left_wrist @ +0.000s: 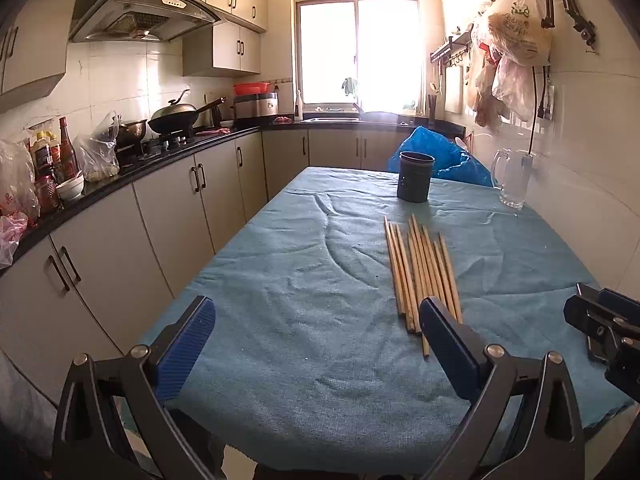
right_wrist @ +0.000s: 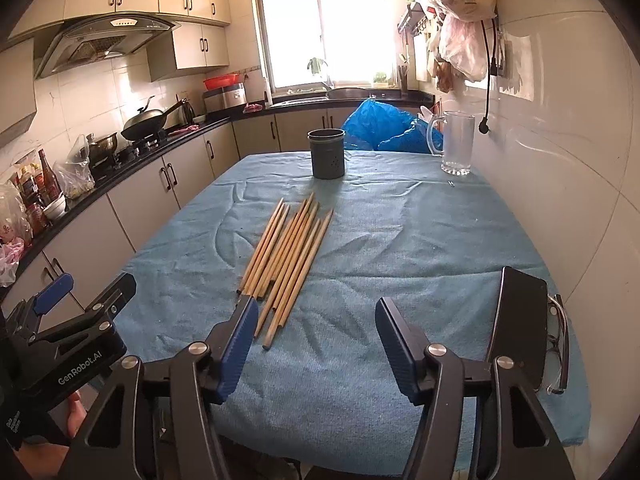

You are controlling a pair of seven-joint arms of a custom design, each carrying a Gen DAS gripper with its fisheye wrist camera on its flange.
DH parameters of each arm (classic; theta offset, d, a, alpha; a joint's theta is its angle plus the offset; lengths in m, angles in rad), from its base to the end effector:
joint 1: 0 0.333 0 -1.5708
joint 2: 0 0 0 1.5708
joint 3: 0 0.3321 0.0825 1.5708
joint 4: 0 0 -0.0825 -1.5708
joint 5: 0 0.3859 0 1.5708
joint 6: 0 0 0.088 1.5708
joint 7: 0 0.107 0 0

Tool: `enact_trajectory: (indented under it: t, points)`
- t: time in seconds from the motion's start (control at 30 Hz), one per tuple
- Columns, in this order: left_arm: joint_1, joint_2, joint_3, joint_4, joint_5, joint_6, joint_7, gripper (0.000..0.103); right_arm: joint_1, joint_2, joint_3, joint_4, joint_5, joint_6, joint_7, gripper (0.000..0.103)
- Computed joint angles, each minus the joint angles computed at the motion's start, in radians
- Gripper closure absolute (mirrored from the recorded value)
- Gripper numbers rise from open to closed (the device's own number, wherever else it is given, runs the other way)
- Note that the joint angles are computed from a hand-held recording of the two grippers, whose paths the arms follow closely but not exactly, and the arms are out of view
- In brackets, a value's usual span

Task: Organize utensils

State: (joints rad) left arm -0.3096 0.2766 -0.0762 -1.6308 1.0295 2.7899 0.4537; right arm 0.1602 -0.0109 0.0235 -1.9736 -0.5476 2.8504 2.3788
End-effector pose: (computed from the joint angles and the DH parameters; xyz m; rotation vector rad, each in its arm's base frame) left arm 0.6295 -0.2908 0.5607 -1.5076 1.6355 -0.9383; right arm 0.5873 0.1376 0.5883 -1.4931 1.7725 -0.7582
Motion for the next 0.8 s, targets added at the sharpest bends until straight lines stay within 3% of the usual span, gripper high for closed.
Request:
enact_trajectory:
  t: [0.43,0.8]
  points:
    - [-0.005,0.006,-0.003,0.006,-0.011,-0.009,0.002,0.001,-0.003,-0.001,-0.002,-0.008,0.024,0.005,-0.016,0.038]
    - [-0.005,0.009,-0.004,0.012,-0.033,-0.018,0.017,0.001,-0.001,0.003,-0.004,-0.007,0.118,0.000,-0.089,0.038]
